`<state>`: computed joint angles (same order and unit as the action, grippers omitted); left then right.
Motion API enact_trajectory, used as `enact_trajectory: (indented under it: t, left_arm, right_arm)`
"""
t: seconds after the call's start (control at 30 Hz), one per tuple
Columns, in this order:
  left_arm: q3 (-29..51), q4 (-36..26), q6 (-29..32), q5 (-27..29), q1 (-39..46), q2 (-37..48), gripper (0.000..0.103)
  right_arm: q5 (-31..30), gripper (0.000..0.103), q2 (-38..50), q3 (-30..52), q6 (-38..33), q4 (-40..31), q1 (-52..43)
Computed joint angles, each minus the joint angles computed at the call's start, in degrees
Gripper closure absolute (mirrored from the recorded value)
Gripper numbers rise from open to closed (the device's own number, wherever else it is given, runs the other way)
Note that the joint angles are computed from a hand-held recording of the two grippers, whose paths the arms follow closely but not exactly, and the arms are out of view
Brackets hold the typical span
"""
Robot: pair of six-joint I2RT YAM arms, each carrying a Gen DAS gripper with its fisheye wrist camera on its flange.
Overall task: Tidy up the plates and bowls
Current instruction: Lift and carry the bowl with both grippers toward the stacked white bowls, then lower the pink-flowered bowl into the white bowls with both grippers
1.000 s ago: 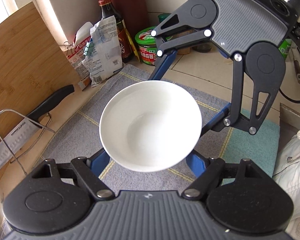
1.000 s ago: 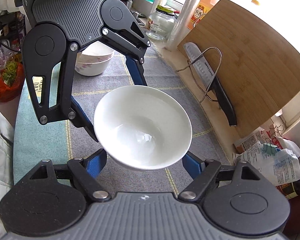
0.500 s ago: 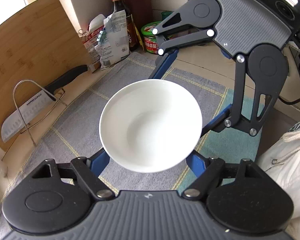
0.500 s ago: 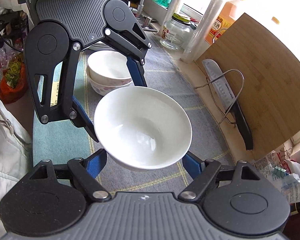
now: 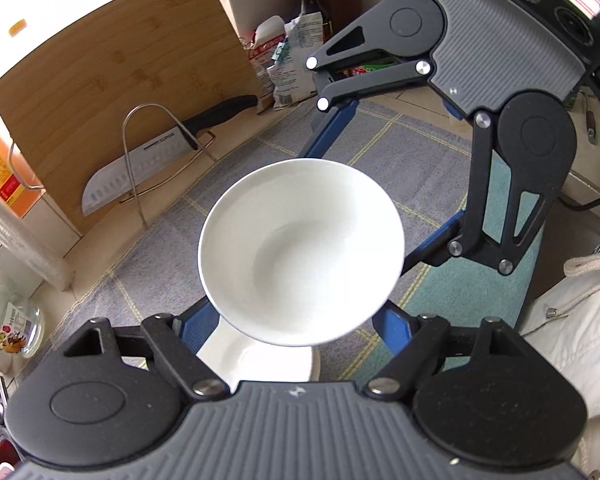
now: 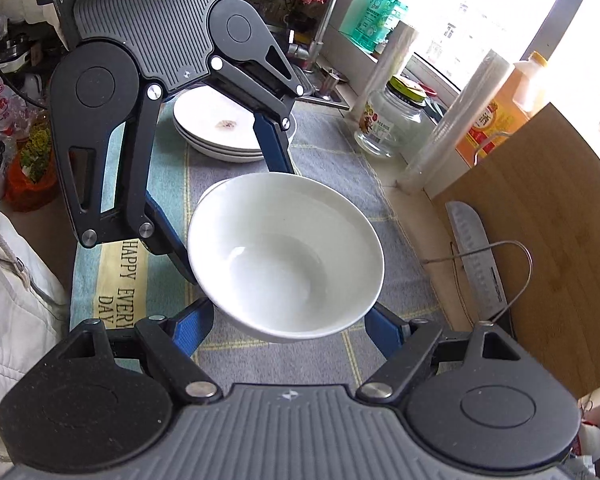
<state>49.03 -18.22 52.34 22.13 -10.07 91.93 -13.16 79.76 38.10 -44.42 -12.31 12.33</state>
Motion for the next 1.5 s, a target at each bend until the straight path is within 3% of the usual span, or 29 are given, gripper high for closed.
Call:
enact_trajectory:
  t: [0.17, 0.67, 1.5]
  left_arm:
    - [0.5, 0.2, 1.7, 0.8, 4.0, 0.6, 0.02]
    - [3.8, -1.6, 4.2, 0.5, 9.0, 6.3, 0.02]
    - [7.1, -4.4, 3.2, 2.1, 9.2, 10.7, 0.019]
  right_arm:
    - [2.4, 0.017, 4.0, 2.8, 1.7, 2.2, 4.4]
    - [0.6, 0.017, 18.1, 11.9, 4.9, 3.4, 7.4]
    - [-0.7, 0.017, 21.2, 14.5, 5.3, -0.1, 6.7]
